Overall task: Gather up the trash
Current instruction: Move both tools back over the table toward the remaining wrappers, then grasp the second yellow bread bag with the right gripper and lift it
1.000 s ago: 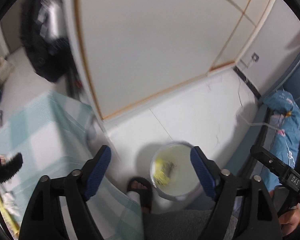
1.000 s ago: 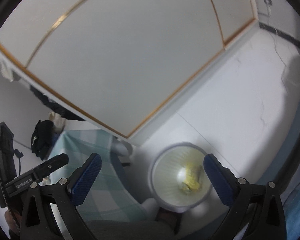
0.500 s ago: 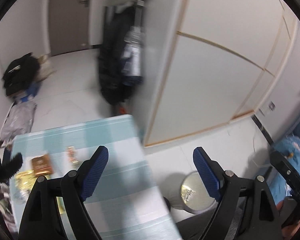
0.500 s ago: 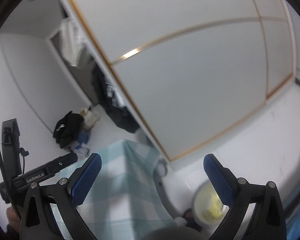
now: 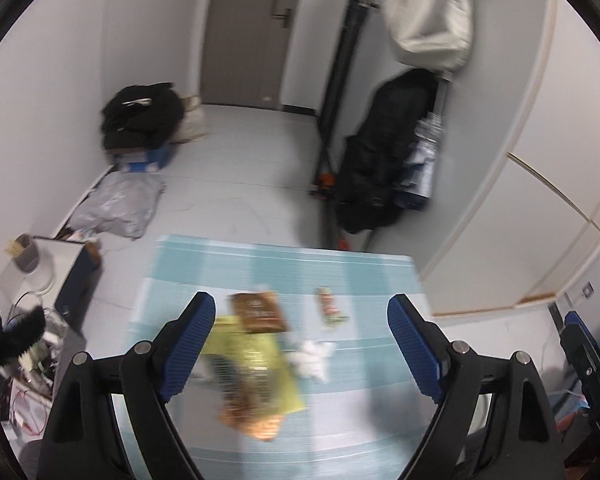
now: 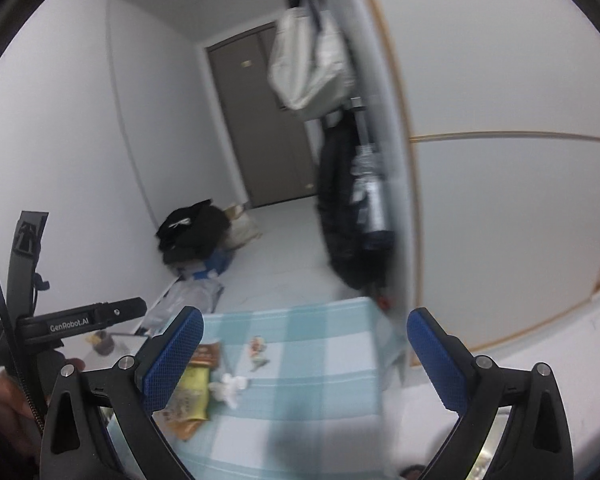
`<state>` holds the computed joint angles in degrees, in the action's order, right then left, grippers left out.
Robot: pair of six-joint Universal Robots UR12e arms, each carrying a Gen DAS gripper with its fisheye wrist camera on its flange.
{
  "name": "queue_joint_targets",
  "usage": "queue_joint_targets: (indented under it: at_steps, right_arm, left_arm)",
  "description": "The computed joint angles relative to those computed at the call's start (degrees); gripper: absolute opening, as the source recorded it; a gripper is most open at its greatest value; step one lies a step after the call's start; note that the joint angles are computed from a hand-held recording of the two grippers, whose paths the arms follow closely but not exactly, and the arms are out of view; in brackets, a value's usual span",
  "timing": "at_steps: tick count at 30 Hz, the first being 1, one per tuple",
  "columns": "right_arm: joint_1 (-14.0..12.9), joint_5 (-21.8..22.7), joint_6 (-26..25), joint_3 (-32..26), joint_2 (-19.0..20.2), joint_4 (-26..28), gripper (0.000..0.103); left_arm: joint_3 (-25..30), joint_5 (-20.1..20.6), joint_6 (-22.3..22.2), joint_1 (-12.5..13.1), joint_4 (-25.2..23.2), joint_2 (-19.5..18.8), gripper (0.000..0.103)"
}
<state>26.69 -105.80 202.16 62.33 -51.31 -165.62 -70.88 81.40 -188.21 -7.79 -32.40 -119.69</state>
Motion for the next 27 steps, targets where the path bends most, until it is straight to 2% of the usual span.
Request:
queue_joint_targets:
  at_steps: [4, 6, 12, 15, 19, 21, 24, 26, 27]
  right_arm:
    - [0.5, 4.9, 1.9, -5.7, 3.4, 5.6, 0.103]
    - [0.9, 5.7, 1.9, -8.2, 5.1, 7.9, 0.103]
    - [1.8, 8.5, 1.8, -16.7, 10.2, 17.0, 0.103]
    - [2.1, 9.4, 1.3, -20.6, 12.4, 20.8, 0.103]
    - [1.9, 14.3, 1.0, -27.1, 15.9, 27.6, 0.103]
    - [1.7, 17.0, 0.3, -32.1, 18.4, 33.2, 0.103]
    - [1.7, 19.6, -0.2, -38.3, 21.8, 38.3, 0.103]
    - [1.6, 20.9, -1.0, -43.9, 24.7, 42.6, 0.103]
    - [1.6, 21.7, -1.4, -49.2, 27.4, 46.0, 0.103]
  left_arm:
    - [-1.7, 0.3, -0.9, 1.7, 1.3, 0.3, 0.086]
    - [-2.4, -1.0, -1.1, 2.8, 1.6, 0.2, 0.086]
    - [-4.1, -0.7, -2.5, 4.6, 4.1, 0.0, 0.086]
    - [-5.0, -2.0, -4.0, 5.5, 5.1, -0.2, 0.087]
    - [-5.9, -3.7, -4.9, 6.7, 5.0, -0.3, 0.087]
    - [-5.6, -4.7, -5.2, 7.2, 3.6, -0.5, 0.087]
    - [-5.6, -6.7, -6.8, 8.0, 3.4, -0.5, 0.087]
    - [-5.6, -7.2, -7.6, 8.4, 3.2, -0.5, 0.087]
    - [-5.5, -7.8, -8.1, 8.6, 3.1, -0.6, 0.087]
